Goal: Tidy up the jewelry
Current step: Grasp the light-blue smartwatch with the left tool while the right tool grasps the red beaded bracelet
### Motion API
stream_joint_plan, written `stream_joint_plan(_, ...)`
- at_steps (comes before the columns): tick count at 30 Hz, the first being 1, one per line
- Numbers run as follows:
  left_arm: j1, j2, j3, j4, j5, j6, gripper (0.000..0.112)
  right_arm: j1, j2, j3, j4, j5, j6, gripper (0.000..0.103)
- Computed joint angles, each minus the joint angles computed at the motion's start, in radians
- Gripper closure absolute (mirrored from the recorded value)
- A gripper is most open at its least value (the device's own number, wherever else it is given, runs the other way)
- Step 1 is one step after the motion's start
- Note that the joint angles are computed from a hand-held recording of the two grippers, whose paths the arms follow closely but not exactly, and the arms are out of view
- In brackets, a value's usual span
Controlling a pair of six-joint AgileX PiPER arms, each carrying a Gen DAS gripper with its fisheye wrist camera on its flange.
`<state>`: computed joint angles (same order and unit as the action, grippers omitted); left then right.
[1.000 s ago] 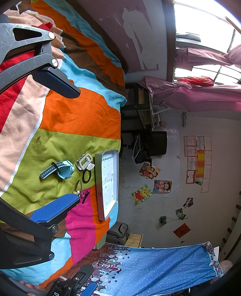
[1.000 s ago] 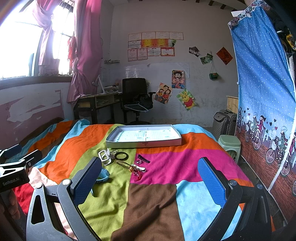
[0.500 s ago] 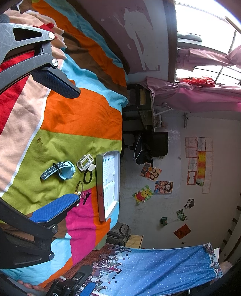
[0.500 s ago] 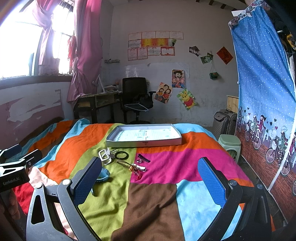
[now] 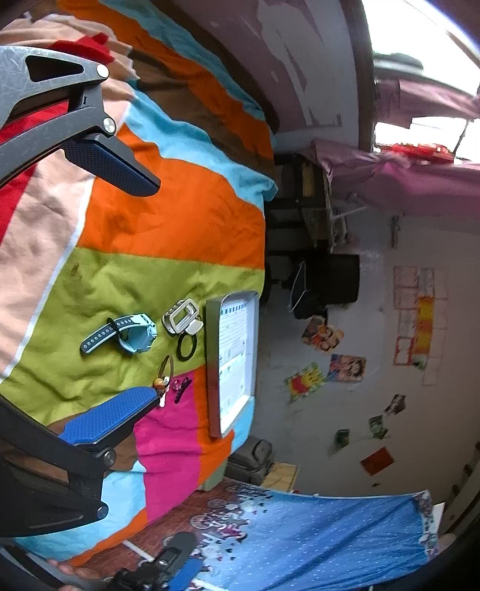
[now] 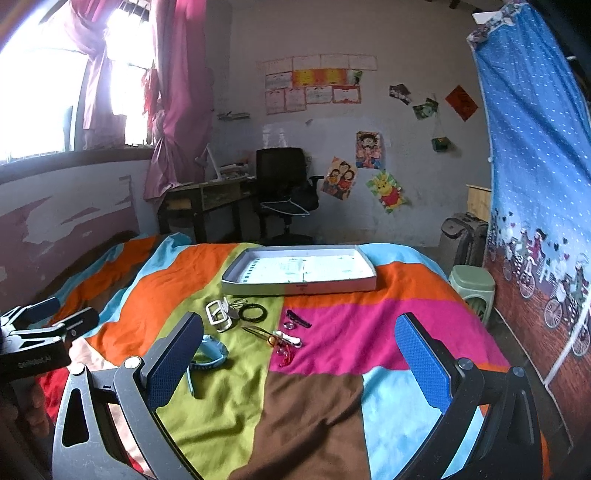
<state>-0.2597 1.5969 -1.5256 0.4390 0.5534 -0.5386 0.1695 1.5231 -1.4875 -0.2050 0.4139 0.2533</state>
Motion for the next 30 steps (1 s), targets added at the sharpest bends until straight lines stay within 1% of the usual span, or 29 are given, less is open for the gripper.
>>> stream_joint_plan(1, 0.004, 0.016, -0.023, -0.020, 0.003, 0.024, 0.009, -0.005, 0.010, -0.012, 0.026, 0.001, -0.027, 0.001)
stream_joint_plan(3, 0.019, 0.068, -0.094, -0.086, 0.015, 0.088, 0.009, -0.030, 0.058, -0.078, 0.143, 0.018, -0.134, 0.001)
stream_joint_plan(6, 0.029, 0.145, -0.194, -0.132, 0.034, 0.131, 0.009, -0.050, 0.126, -0.159, 0.218, 0.030, -0.189, 0.001)
stream_joint_plan(9, 0.034, 0.248, -0.326, -0.152, 0.044, 0.159, 0.009, -0.061, 0.228, -0.262, 0.288, 0.032, -0.245, 0.001)
stream_joint_plan(11, 0.036, 0.293, -0.379, -0.164, 0.041, 0.171, 0.009, -0.063, 0.307, -0.344, 0.328, 0.043, -0.279, 0.004)
stream_joint_plan(13, 0.039, 0.341, -0.418, -0.159, 0.018, 0.164, 0.009, -0.069, 0.389, -0.423, 0.375, 0.058, -0.317, 0.012)
stream_joint_plan(16, 0.047, 0.385, -0.433, -0.178, -0.007, 0.169, 0.009, -0.081, 0.493, -0.515, 0.446, 0.090, -0.358, 0.018)
stream_joint_plan(17, 0.052, 0.392, -0.428, -0.191, -0.014, 0.178, 0.009, -0.083, 0.520, -0.536, 0.460, 0.097, -0.367, 0.019)
stream_joint_plan(19, 0.057, 0.411, -0.421, -0.211, -0.020, 0.199, 0.009, -0.091, 0.566, -0.560, 0.500, 0.110, -0.397, 0.025)
stream_joint_plan(20, 0.060, 0.420, -0.425, -0.220, -0.017, 0.211, 0.009, -0.094, 0.581, -0.562, 0.513, 0.111, -0.404, 0.026)
stream_joint_plan(21, 0.063, 0.434, -0.434, -0.226, -0.010, 0.223, 0.009, -0.094, 0.597, -0.563, 0.513, 0.112, -0.397, 0.028)
stream_joint_plan(22, 0.064, 0.443, -0.441, -0.233, -0.003, 0.228, 0.009, -0.092, 0.618, -0.572, 0.501, 0.122, -0.382, 0.034)
stream_joint_plan(25, 0.077, 0.484, -0.495, -0.314, 0.054, 0.279, 0.009, -0.089, 0.665, -0.605, 0.492, 0.165, -0.380, 0.045)
stream_joint_plan(26, 0.082, 0.501, -0.518, -0.347, 0.078, 0.297, 0.009, -0.082, 0.681, -0.619, 0.471, 0.175, -0.367, 0.046)
stream_joint_plan(27, 0.086, 0.506, -0.516, -0.359, 0.079, 0.305, 0.009, -0.077, 0.697, -0.635, 0.464, 0.186, -0.360, 0.046)
stream_joint_plan(29, 0.082, 0.520, -0.518, -0.342, 0.087, 0.300, 0.009, -0.080, 0.717, -0.660, 0.470, 0.210, -0.370, 0.047)
stream_joint_plan(30, 0.081, 0.542, -0.541, -0.336, 0.110, 0.308, 0.009, -0.074, 0.744, -0.697, 0.459, 0.230, -0.363, 0.048)
